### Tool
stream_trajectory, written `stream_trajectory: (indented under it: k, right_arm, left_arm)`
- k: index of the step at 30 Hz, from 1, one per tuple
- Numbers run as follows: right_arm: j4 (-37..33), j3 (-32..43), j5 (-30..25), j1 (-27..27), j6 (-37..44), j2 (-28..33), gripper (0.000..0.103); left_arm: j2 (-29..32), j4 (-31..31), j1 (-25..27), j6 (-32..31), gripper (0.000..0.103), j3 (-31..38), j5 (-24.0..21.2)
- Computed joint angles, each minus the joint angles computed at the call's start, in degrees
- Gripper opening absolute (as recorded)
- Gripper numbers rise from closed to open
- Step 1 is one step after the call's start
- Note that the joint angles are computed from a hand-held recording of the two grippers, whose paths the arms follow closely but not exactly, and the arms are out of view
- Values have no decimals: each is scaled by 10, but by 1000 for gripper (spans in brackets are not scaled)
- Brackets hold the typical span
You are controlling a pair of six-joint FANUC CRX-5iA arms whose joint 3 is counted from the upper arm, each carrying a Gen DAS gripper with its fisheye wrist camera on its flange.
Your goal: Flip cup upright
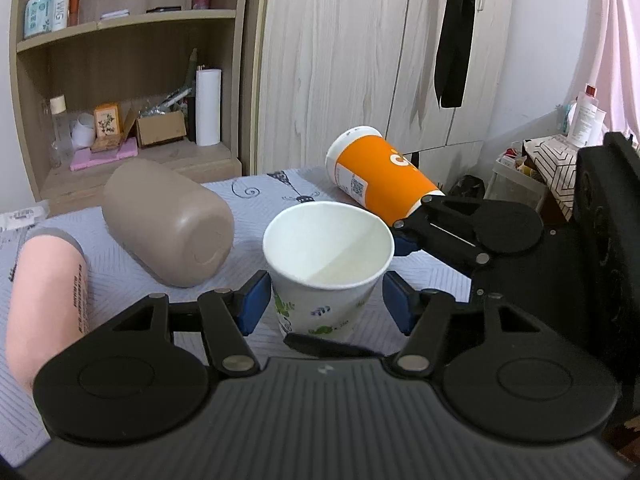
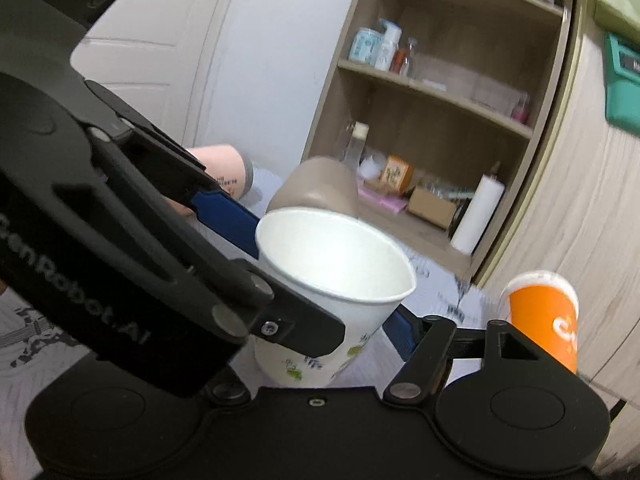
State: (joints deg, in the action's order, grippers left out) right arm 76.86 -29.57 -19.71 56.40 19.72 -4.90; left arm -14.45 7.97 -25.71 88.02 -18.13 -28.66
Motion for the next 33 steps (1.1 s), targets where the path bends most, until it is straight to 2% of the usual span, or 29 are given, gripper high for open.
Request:
stream_trajectory:
  k: [4, 7, 9, 12, 15, 22, 28, 33]
  right_arm:
    - [-28, -6, -42, 26, 1, -10, 94]
    - [-23, -14, -52, 33, -30, -22, 94]
    - [-27, -23, -70, 45, -50, -33, 94]
    - [-11, -39, -90, 59, -89, -50, 94]
    - [15, -60, -99, 70, -136, -76, 94]
    - [112, -101, -134, 95, -260, -131, 94]
    - [126, -114, -239, 163, -302, -149, 94]
    - [88, -108, -325, 221, -303, -150, 94]
  left_arm:
    - [-3, -61, -11, 61, 67, 19, -23]
    - [-14, -157, -35, 180, 76, 38, -35]
    - [-23, -217, -56, 244, 77, 47, -47]
    - [-28, -355, -122, 365, 82, 83, -112]
    - [-34, -467, -194, 459, 85, 103, -183]
    - [-59, -638, -345, 627, 90, 113, -313]
    - [-65, -748, -461, 725, 94, 117, -420]
    - [-66, -767, -504, 758, 98, 118, -475]
